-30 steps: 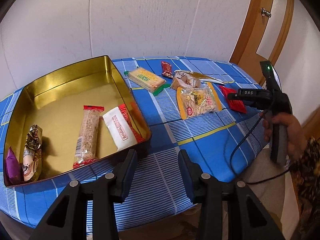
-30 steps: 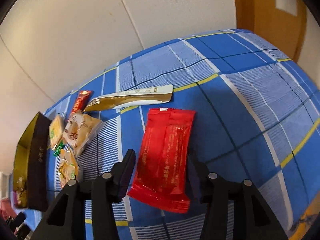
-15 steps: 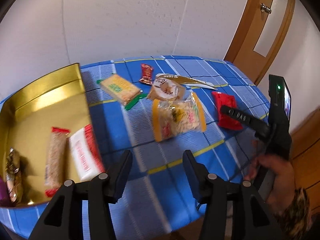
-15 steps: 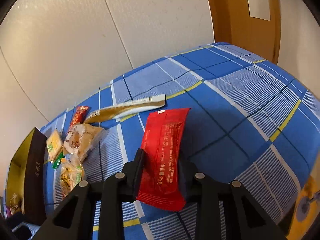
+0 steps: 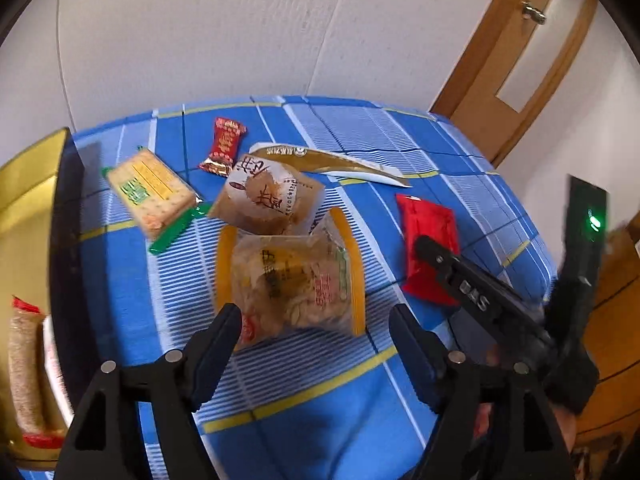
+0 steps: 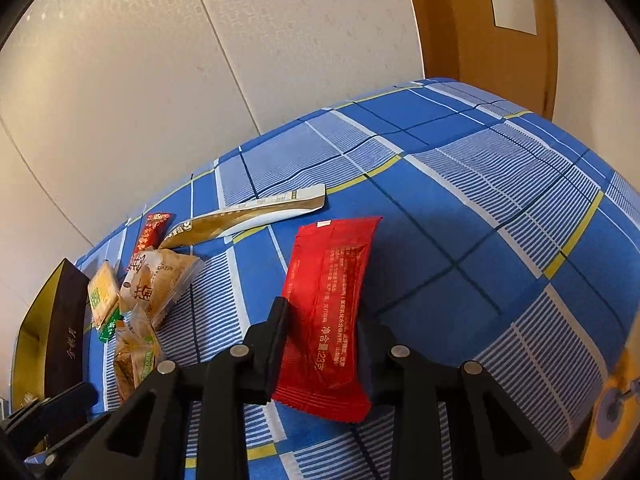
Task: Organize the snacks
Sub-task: 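Grasp the yellow-edged clear cookie bag with the left tool while the right tool holds the red packet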
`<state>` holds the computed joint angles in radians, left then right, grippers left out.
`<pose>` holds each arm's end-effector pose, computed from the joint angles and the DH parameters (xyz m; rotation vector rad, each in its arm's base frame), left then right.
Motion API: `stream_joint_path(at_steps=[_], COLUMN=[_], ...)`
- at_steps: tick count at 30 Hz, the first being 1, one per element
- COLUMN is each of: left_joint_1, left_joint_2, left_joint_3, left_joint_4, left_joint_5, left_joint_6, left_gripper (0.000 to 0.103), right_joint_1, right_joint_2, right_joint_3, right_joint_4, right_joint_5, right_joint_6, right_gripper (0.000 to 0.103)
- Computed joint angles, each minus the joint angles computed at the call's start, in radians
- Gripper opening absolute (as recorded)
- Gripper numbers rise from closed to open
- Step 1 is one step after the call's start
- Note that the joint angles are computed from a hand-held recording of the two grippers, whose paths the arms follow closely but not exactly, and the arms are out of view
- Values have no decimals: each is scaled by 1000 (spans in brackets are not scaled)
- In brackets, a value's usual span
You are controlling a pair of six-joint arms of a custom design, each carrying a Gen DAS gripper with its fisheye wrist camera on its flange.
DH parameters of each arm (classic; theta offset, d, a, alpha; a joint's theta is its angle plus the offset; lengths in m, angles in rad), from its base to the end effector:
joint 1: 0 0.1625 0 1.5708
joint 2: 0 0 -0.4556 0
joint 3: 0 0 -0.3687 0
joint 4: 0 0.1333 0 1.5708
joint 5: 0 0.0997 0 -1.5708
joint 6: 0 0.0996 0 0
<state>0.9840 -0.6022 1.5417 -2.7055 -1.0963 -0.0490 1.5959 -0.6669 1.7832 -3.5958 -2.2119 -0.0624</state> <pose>-0.2432 -0.6886 0.0554 0.6593 2.6345 -0.4577 0.0899 -0.6420 0.1426 -0.2690 -2.2880 1.0965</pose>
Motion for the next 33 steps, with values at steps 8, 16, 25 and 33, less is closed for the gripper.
stream_joint_path(at_steps=[8, 16, 25, 33], left_joint_1=[12, 31, 32, 22], left_joint_2=[64, 58, 27, -13], left_joint_3=[-89, -52, 18, 136], left_joint_4=[76, -49, -124, -233], left_joint_5=[75, 47, 41, 25], left_joint_6=[4, 74, 84, 122], left_gripper=[80, 65, 60, 57], right_joint_1=[1, 3, 4, 6], right_joint_2=[1, 6, 7, 9], right_joint_3=[-3, -6, -7, -7], right_joint_4=[6, 1, -1, -6], right_joint_5=[1, -4, -7, -10], right_joint_6=[4, -4, -9, -23], right_gripper=[32, 32, 32, 33])
